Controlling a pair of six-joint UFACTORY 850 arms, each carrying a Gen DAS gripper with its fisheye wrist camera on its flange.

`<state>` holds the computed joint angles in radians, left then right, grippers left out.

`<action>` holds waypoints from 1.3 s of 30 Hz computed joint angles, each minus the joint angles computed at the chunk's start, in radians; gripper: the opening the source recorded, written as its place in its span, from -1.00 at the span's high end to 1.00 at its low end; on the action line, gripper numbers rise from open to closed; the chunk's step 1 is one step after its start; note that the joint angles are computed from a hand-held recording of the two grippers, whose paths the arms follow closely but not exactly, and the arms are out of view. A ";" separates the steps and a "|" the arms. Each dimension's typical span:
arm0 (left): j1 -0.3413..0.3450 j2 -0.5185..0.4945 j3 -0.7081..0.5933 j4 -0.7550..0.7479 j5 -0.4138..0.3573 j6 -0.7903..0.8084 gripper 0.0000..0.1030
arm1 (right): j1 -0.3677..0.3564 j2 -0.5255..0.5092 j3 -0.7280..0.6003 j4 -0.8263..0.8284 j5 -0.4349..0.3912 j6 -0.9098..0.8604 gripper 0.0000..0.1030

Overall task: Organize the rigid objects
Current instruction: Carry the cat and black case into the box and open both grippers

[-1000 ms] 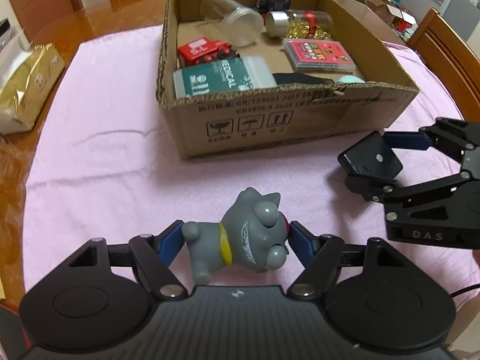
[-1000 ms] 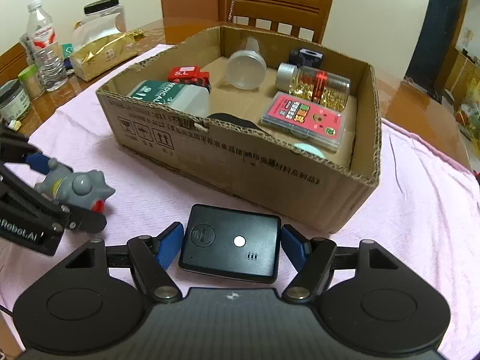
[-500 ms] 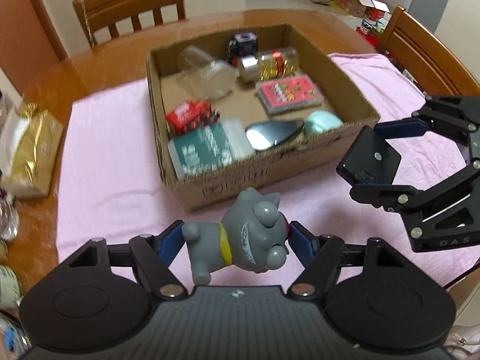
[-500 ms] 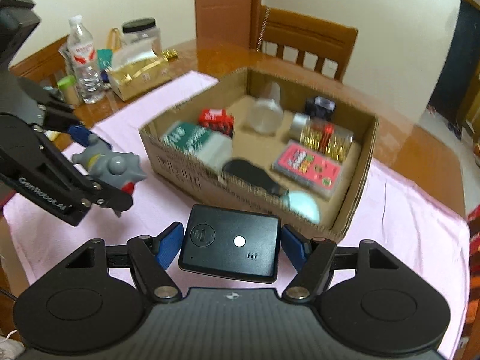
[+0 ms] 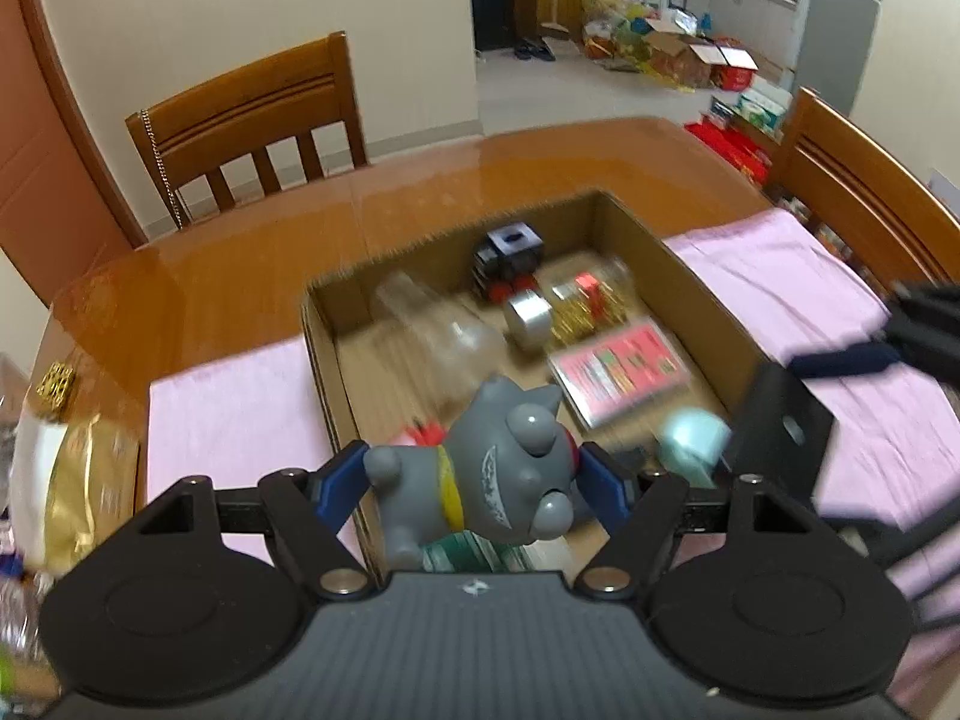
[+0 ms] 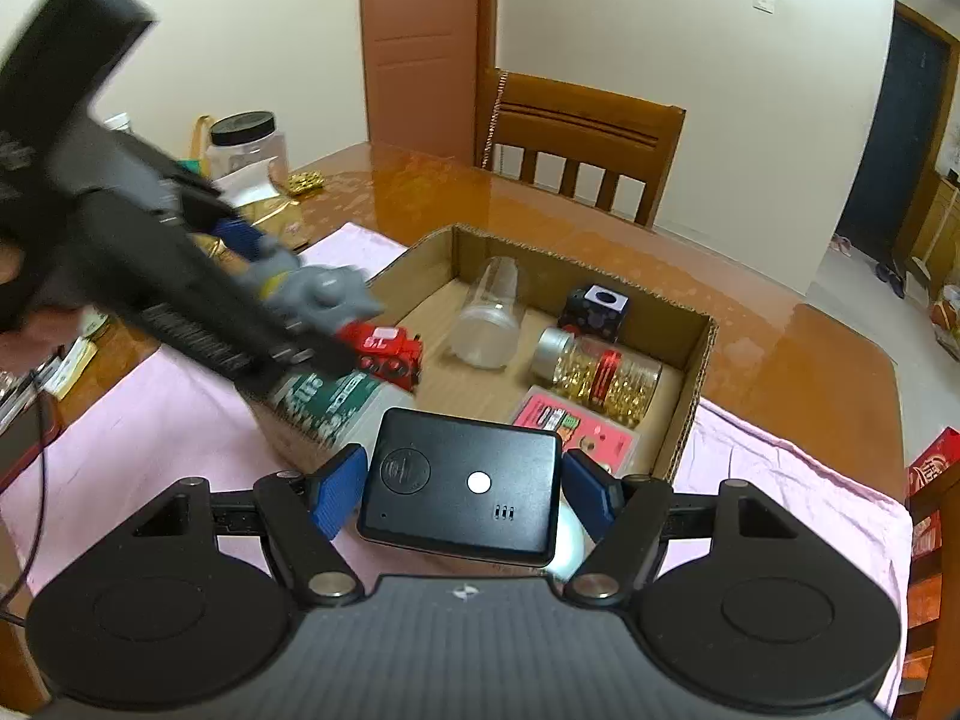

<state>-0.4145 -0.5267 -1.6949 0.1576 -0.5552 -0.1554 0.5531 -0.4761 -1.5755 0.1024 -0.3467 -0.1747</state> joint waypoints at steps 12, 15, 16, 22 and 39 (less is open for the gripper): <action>0.047 -0.115 -0.089 0.101 0.090 -0.163 -0.82 | 0.007 -0.185 -0.213 -0.070 -0.068 0.152 -0.46; 0.051 -0.061 -0.029 0.163 0.122 -0.248 -0.86 | 0.013 -0.239 -0.280 -0.081 -0.092 0.165 -0.47; 0.053 -0.052 -0.021 0.174 0.128 -0.259 -0.88 | 0.013 -0.259 -0.308 -0.082 -0.101 0.173 -0.47; 0.026 0.013 0.029 0.340 0.067 -0.458 -0.90 | 0.024 -0.291 -0.372 -0.204 -0.127 0.347 -1.00; -0.070 0.140 0.129 0.265 -0.120 -0.504 -0.90 | 0.062 -0.103 -0.225 -0.481 -0.414 0.829 -1.00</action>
